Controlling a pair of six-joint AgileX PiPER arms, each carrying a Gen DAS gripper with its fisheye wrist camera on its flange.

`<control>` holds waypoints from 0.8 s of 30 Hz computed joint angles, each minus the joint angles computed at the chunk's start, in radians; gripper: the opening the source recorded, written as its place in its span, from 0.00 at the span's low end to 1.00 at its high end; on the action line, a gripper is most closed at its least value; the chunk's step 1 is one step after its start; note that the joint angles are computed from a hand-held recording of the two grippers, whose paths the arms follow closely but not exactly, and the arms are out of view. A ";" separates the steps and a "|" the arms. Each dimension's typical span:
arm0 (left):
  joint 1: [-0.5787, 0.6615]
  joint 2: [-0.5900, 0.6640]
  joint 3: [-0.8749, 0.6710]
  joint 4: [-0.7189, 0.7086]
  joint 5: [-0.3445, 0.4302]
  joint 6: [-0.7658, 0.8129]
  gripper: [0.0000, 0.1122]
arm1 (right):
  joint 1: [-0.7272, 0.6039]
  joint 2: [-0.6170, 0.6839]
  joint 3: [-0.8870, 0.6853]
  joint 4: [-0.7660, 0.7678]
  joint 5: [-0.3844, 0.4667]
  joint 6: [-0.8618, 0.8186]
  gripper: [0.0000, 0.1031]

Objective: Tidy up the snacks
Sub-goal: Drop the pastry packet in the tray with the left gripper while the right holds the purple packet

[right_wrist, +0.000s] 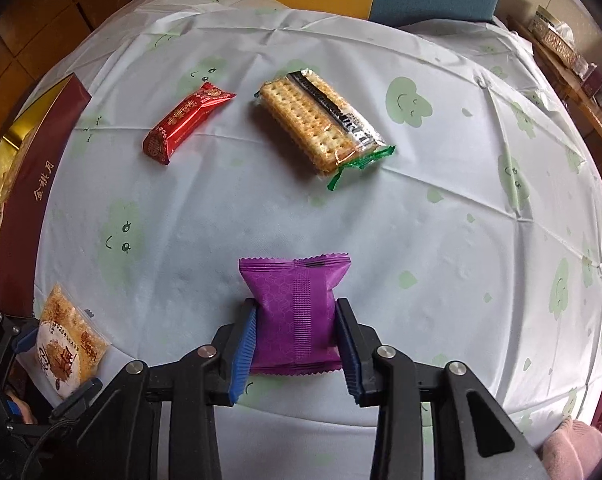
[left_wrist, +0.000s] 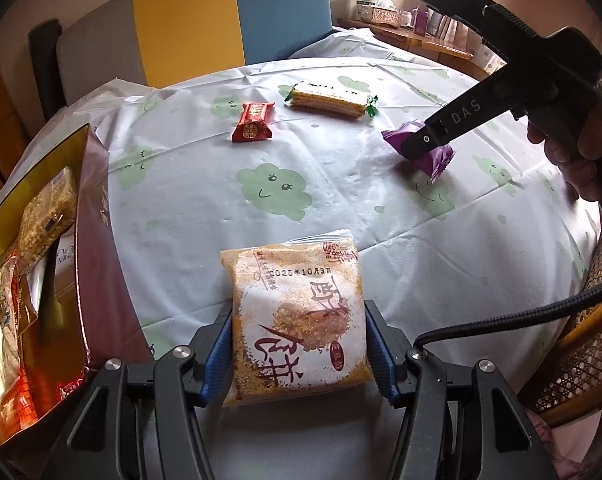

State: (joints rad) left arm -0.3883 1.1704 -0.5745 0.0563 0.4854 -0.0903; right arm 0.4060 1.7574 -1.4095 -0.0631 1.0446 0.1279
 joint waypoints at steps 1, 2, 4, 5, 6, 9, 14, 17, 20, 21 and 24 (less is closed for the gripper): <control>-0.001 0.003 -0.004 0.001 0.004 0.001 0.53 | 0.010 -0.006 0.006 -0.023 -0.006 0.021 0.36; -0.002 0.008 -0.011 0.003 0.011 0.000 0.53 | 0.015 -0.015 0.014 -0.033 -0.013 0.042 0.36; 0.013 0.029 -0.036 -0.029 0.027 0.031 0.53 | 0.005 -0.019 0.007 -0.035 -0.014 0.057 0.36; 0.020 0.042 -0.048 -0.042 0.031 0.041 0.53 | 0.000 -0.012 0.003 -0.031 -0.007 0.056 0.37; 0.022 0.054 -0.059 -0.043 0.033 0.040 0.53 | -0.005 0.005 -0.007 -0.017 0.012 0.049 0.38; 0.005 0.099 -0.094 0.023 0.037 -0.037 0.53 | 0.016 0.020 -0.015 -0.029 0.013 0.063 0.39; -0.005 0.155 -0.139 0.049 0.032 -0.065 0.53 | 0.001 0.035 -0.014 -0.014 0.011 0.053 0.40; 0.006 0.166 -0.143 0.035 0.017 -0.067 0.53 | -0.035 0.061 -0.032 0.021 0.018 0.028 0.43; 0.008 0.161 -0.134 0.034 0.003 -0.073 0.53 | -0.077 0.069 -0.016 0.055 -0.004 0.002 0.45; 0.010 0.159 -0.137 0.029 0.008 -0.070 0.53 | -0.086 0.072 -0.020 0.066 -0.001 -0.006 0.45; 0.045 0.136 -0.149 -0.066 0.014 0.018 0.53 | -0.091 0.073 -0.017 0.035 -0.012 0.008 0.44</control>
